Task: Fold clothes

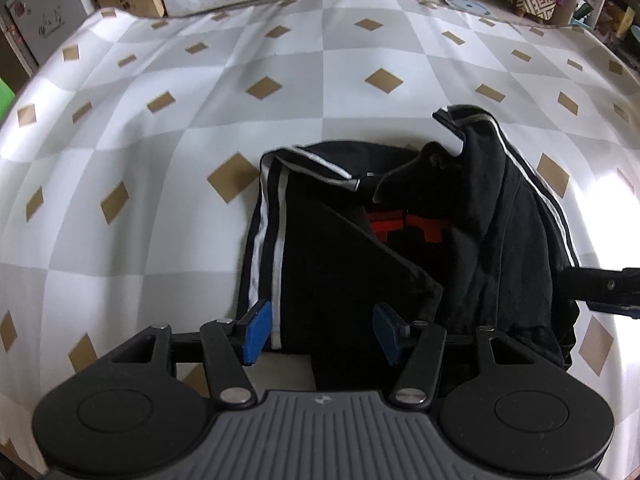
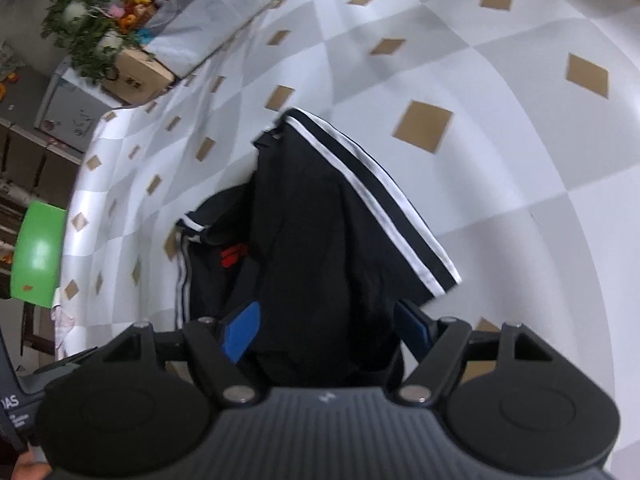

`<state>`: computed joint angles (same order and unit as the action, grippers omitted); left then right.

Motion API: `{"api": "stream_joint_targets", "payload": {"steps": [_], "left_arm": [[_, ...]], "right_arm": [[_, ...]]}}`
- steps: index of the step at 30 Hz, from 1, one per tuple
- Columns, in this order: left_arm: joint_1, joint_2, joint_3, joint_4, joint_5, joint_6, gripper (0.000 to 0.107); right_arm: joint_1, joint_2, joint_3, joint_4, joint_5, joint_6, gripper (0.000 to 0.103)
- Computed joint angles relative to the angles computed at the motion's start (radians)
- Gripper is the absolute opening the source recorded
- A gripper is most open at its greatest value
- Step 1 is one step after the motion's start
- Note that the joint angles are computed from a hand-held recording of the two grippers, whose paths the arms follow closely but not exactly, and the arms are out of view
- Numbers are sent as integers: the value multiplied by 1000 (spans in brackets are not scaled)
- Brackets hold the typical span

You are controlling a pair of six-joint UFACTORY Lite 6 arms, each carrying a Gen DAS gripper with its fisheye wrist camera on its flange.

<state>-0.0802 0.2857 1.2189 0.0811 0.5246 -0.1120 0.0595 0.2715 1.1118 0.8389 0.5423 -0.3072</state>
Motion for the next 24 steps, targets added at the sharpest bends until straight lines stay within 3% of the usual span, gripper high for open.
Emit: {"api": "stream_joint_targets", "payload": {"steps": [12, 18, 21, 24], "left_arm": [[-55, 33, -30, 100, -6, -97, 55], [-48, 59, -24, 63, 3, -72, 55], [-49, 71, -21, 62, 6, -72, 55], [-54, 79, -16, 71, 9, -86, 55]], "right_arm": [[52, 86, 20, 58, -29, -11, 72], [91, 96, 37, 32, -67, 4, 71], [125, 95, 48, -104, -103, 90, 55], [135, 79, 40, -120, -123, 70, 33]]}}
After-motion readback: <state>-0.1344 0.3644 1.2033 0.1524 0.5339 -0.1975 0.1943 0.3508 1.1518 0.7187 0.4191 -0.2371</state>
